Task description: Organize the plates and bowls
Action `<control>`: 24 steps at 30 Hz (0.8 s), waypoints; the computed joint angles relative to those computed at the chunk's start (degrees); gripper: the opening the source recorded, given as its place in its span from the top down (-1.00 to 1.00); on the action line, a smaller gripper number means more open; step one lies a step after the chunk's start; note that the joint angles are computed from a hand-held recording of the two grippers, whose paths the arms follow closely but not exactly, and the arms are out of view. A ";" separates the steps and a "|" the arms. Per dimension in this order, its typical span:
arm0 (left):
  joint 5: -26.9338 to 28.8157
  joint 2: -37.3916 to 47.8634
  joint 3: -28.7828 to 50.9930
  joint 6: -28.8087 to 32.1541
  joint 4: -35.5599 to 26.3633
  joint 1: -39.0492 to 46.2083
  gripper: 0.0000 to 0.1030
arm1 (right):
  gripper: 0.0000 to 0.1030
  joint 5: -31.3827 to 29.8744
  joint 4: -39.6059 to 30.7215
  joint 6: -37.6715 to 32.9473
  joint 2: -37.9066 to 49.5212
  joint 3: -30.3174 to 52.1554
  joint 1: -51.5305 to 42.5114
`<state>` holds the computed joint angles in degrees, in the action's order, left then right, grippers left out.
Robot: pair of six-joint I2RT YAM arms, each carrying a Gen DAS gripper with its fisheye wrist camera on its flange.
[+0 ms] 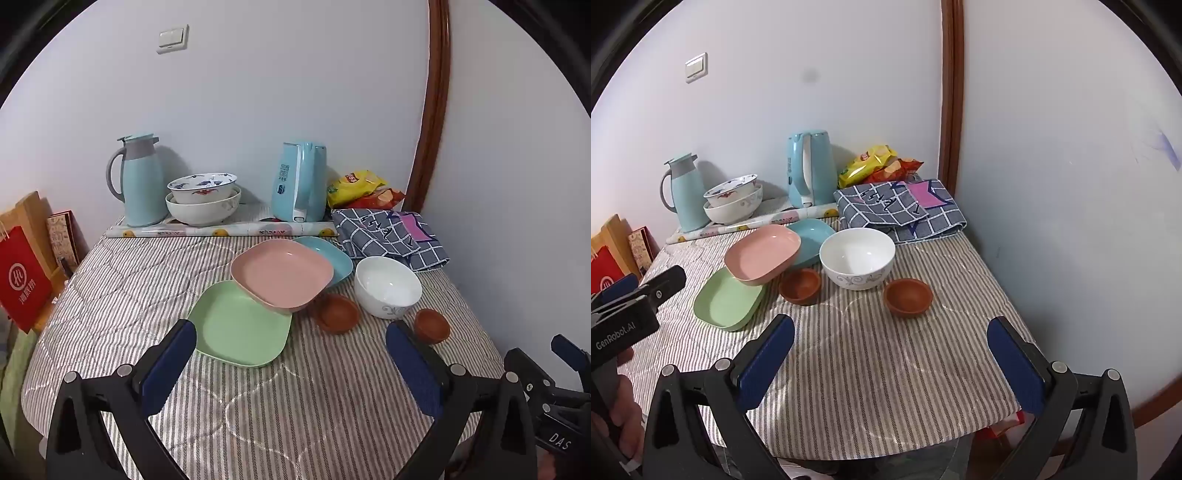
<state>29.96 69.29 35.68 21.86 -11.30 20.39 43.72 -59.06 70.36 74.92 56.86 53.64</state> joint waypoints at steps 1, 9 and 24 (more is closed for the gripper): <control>-0.15 -0.01 0.00 -0.08 -0.01 -0.05 -1.00 | -0.99 0.64 0.07 0.11 0.08 -0.09 0.26; -1.41 0.32 -0.60 -1.54 1.84 -1.45 -1.00 | -0.99 0.51 -1.53 0.74 -0.19 0.94 0.87; 1.30 -0.81 -0.67 -0.85 0.78 0.88 -1.00 | -0.99 0.56 -1.08 0.63 0.38 1.46 0.79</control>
<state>31.26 68.48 35.01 21.00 -10.52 21.27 44.27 -60.14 70.99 75.29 58.32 54.42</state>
